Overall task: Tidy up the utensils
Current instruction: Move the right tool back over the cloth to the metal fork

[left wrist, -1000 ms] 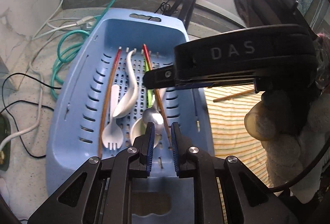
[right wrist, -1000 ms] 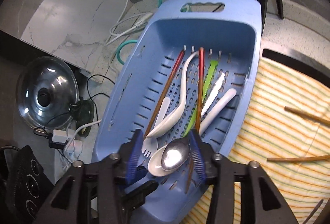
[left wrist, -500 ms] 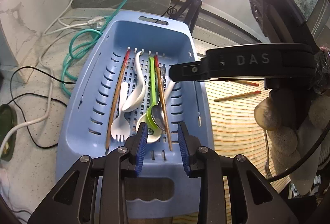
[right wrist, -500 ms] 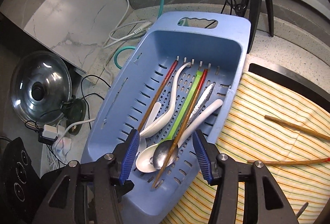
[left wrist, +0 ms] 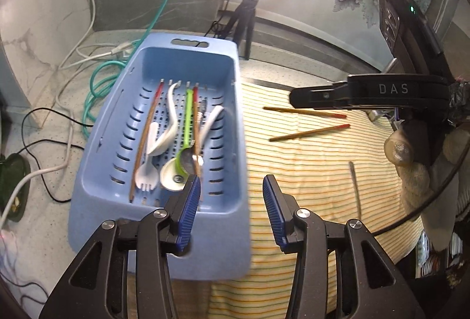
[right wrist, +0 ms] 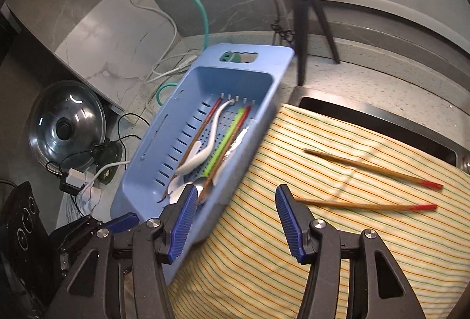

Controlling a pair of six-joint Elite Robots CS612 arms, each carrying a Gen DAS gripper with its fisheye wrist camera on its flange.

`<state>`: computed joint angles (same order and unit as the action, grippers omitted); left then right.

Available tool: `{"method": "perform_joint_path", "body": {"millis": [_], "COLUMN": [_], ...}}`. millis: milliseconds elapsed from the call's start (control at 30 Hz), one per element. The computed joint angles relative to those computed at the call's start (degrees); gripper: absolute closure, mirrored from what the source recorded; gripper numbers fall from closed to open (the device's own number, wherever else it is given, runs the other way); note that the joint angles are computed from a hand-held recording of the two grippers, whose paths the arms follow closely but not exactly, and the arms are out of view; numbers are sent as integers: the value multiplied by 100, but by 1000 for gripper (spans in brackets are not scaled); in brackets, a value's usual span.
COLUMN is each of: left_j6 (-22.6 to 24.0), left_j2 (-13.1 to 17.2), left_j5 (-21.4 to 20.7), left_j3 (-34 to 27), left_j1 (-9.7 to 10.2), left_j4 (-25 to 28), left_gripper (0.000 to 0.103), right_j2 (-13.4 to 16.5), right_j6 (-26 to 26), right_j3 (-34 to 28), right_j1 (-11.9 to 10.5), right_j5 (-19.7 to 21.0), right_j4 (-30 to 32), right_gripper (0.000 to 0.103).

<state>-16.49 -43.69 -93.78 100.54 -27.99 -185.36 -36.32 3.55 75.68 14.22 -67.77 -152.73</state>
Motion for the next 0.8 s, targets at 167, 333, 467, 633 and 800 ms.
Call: {"method": "perform_joint_path", "body": {"millis": [167, 333, 467, 633, 800], "left_j6": [-46, -96, -166, -220, -325], "left_j2": [-79, -139, -149, -117, -68], "left_j5": [70, 183, 158, 82, 3], "left_j3": [114, 215, 279, 319, 352], "left_j1": [-158, -346, -500, -715, -914], "left_j4": [-36, -51, -61, 13, 71], "left_gripper": [60, 60, 60, 60, 60], "right_j2": [-215, -413, -523, -582, -620], "right_j6": [-143, -306, -381, -505, -758], "right_j3": [371, 739, 992, 1217, 1432], "right_j1": [-217, -428, -601, -753, -803], "right_j5": [14, 38, 94, 218, 246], "right_j4": [-75, -131, -83, 152, 382], "right_gripper": [52, 52, 52, 52, 52]}}
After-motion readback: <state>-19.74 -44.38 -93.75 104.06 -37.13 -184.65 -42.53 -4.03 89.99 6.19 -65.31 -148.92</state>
